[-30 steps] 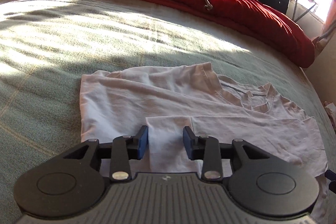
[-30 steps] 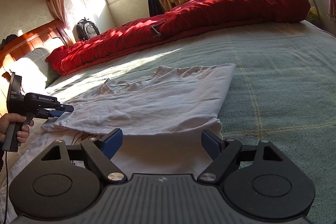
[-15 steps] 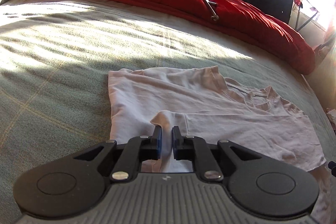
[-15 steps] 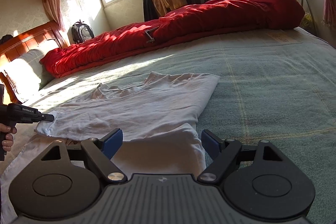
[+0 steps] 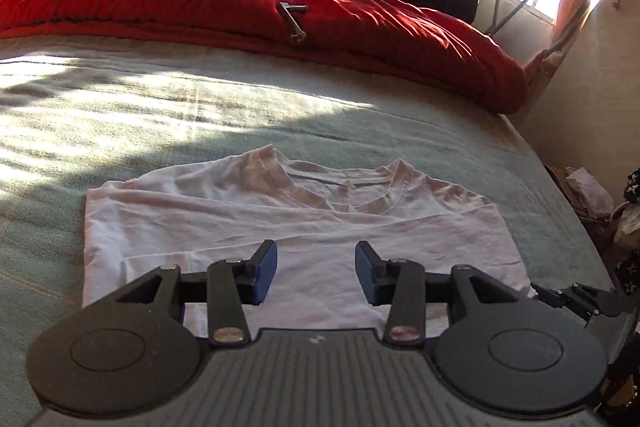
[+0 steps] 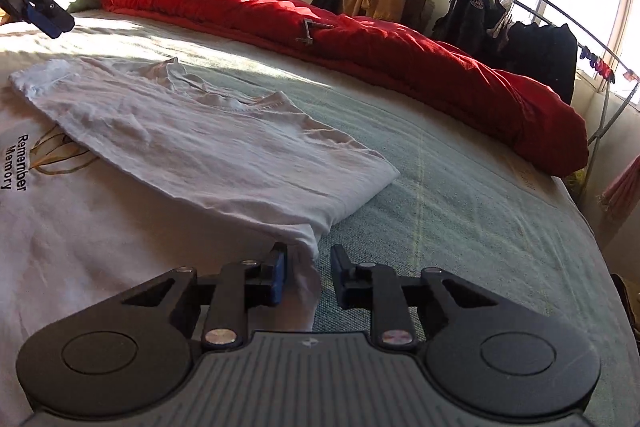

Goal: Fold clothes

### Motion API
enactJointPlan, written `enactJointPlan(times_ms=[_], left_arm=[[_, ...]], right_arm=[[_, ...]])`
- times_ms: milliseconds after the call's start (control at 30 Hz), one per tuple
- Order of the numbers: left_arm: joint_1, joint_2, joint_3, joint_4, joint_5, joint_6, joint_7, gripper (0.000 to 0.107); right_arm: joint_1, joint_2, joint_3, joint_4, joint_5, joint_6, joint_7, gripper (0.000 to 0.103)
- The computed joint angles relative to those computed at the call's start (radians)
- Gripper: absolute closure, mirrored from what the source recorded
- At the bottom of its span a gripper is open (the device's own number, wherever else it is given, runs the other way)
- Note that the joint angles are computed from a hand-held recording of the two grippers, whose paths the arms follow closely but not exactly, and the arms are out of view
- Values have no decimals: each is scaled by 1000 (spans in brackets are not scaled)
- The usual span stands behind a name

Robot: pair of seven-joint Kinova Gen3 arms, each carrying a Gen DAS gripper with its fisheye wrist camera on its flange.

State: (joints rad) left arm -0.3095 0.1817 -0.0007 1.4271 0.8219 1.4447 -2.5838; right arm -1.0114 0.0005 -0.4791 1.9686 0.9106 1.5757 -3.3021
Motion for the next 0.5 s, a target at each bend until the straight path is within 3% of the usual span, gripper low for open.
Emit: enactJointPlan(times_ms=[100, 233, 400, 500], left_arm=[[76, 31, 59, 10, 9, 51, 31, 63], [187, 52, 114, 92, 34, 7, 56, 63], [270, 69, 135, 218, 92, -113, 47, 60], [270, 78, 137, 243, 138, -127, 41, 60]], right_arm=[[-26, 27, -13, 20, 49, 34, -42, 82], [-49, 40, 4, 10, 24, 58, -108, 94], [-34, -11, 5, 15, -50, 21, -252, 94], [-32, -5, -16, 7, -44, 47, -262, 82]])
